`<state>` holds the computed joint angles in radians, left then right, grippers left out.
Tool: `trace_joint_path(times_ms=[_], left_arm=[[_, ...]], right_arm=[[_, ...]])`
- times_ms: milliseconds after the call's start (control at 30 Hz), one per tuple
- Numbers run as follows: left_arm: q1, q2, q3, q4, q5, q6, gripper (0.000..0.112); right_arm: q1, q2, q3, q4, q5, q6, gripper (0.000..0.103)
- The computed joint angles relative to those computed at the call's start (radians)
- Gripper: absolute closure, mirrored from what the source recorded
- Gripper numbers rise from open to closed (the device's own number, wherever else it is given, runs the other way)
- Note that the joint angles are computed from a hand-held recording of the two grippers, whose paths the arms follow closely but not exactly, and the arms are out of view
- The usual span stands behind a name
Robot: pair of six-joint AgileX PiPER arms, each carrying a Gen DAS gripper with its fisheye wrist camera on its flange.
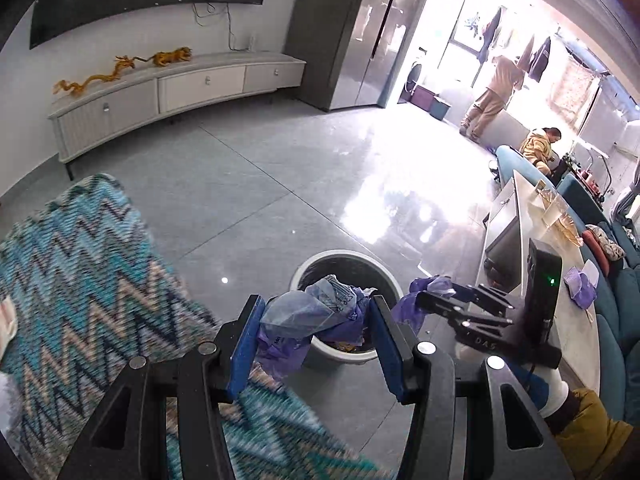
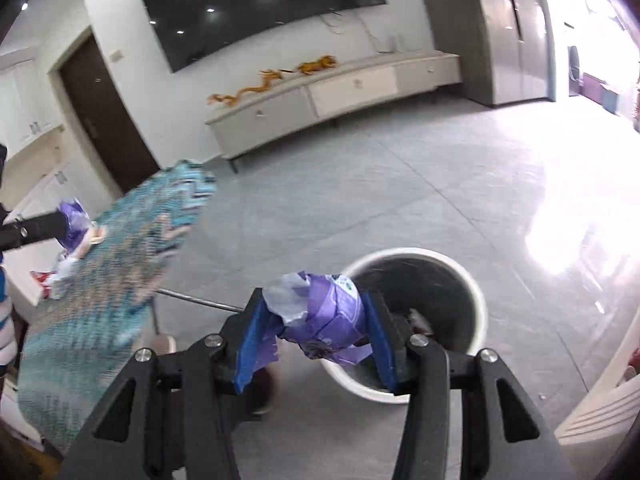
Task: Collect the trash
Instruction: 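Carry both purple gloves over the bin and open both tools, then return both tools to the trash on the blanket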
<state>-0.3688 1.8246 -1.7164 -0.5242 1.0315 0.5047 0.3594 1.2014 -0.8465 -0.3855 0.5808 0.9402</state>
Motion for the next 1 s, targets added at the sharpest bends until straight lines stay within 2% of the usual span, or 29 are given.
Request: trace_joint_path(times_ms=[133, 300, 367, 467, 567, 600, 700, 867, 1000], left_arm=[[-0.137, 0.208, -0.229, 0.083, 0.016, -0.162, 0.061], [-0.214, 0.419, -0.471, 0.16, 0.07, -0.304, 0.06], [-0.231, 0.494, -0.561, 0.181, 0.099, -0.348, 0.06], [-0.246, 0.578, -0.657, 0.197, 0.129, -0.392, 0.052], [-0.256, 0.623, -0.711, 0.208, 0.149, -0.412, 0.044], [-0.257, 0.625, -0.71, 0.208, 0.147, -0.413, 0.042], [-0.248, 0.606, -0.675, 0.188, 0.133, -0.403, 0.042], [-0.225, 0.439, -0.452, 0.162, 0.019, -0.338, 0.042], [-0.209, 0.239, -0.193, 0.14, -0.13, -0.286, 0.042]], right_arm=[[-0.165, 0.041, 0.058, 0.087, -0.075, -0.167, 0.056], [-0.293, 0.147, 0.092, 0.162, -0.186, -0.286, 0.055], [-0.318, 0.195, 0.101, 0.166, -0.224, -0.296, 0.055], [-0.342, 0.259, 0.113, 0.174, -0.275, -0.305, 0.054], [-0.342, 0.322, 0.11, 0.108, -0.297, -0.231, 0.046], [-0.341, 0.336, 0.108, 0.082, -0.298, -0.2, 0.04], [-0.346, 0.35, 0.118, 0.045, -0.308, -0.152, 0.038], [-0.33, 0.293, 0.133, 0.043, -0.271, -0.133, 0.038], [-0.301, 0.177, 0.147, 0.039, -0.209, -0.103, 0.038]])
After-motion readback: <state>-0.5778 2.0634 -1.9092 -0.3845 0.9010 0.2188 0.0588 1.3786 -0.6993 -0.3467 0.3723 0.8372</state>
